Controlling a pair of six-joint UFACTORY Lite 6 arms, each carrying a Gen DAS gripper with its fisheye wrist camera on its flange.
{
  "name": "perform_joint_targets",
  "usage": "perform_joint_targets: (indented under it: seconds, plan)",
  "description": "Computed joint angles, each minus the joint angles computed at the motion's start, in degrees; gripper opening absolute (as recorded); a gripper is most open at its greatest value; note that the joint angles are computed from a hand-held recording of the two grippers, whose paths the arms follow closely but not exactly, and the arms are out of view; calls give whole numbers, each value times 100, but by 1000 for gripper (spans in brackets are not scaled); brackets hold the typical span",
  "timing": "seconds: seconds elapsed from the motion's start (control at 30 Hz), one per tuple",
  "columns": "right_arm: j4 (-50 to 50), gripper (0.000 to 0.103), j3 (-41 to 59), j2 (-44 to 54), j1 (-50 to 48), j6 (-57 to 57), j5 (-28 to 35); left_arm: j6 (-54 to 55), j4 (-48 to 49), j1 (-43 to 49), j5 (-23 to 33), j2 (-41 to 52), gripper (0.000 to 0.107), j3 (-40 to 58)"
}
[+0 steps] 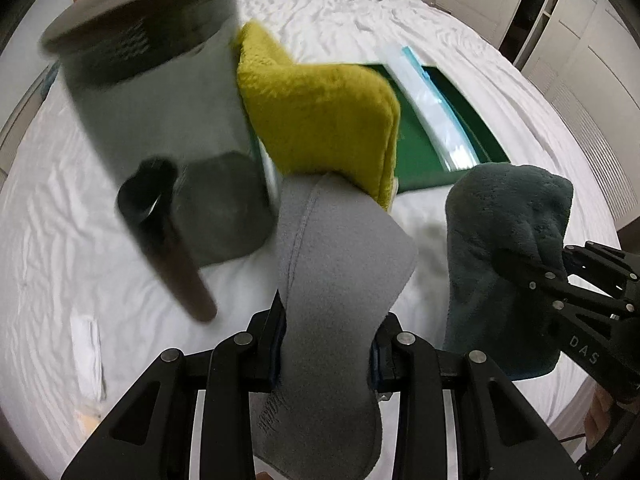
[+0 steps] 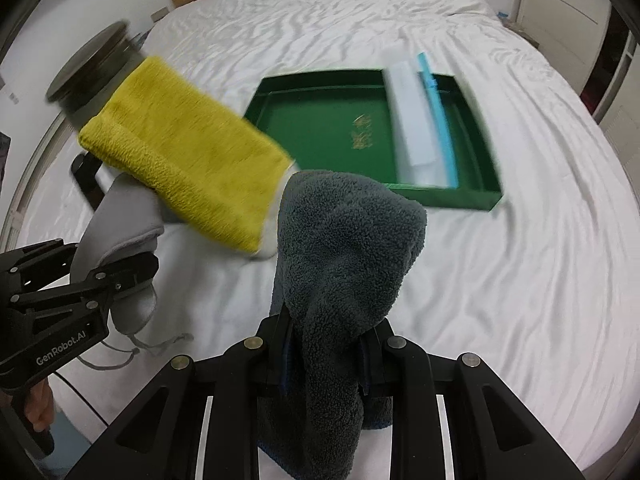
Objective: Organize soft objects
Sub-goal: 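Lift the eye mask and dark towel and carry them toward the tray, then lower the eye mask and dark towel into the green tray with both tools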
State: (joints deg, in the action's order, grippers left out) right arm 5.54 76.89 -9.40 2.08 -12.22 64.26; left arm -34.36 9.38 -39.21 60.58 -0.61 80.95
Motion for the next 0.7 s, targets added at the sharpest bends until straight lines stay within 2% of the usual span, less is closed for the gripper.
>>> perform_joint_targets:
  seconds: [0.7]
  plan:
    - [13,23,859,1359,-553,-507,-927,132,578,429,-487,2631,28,2306]
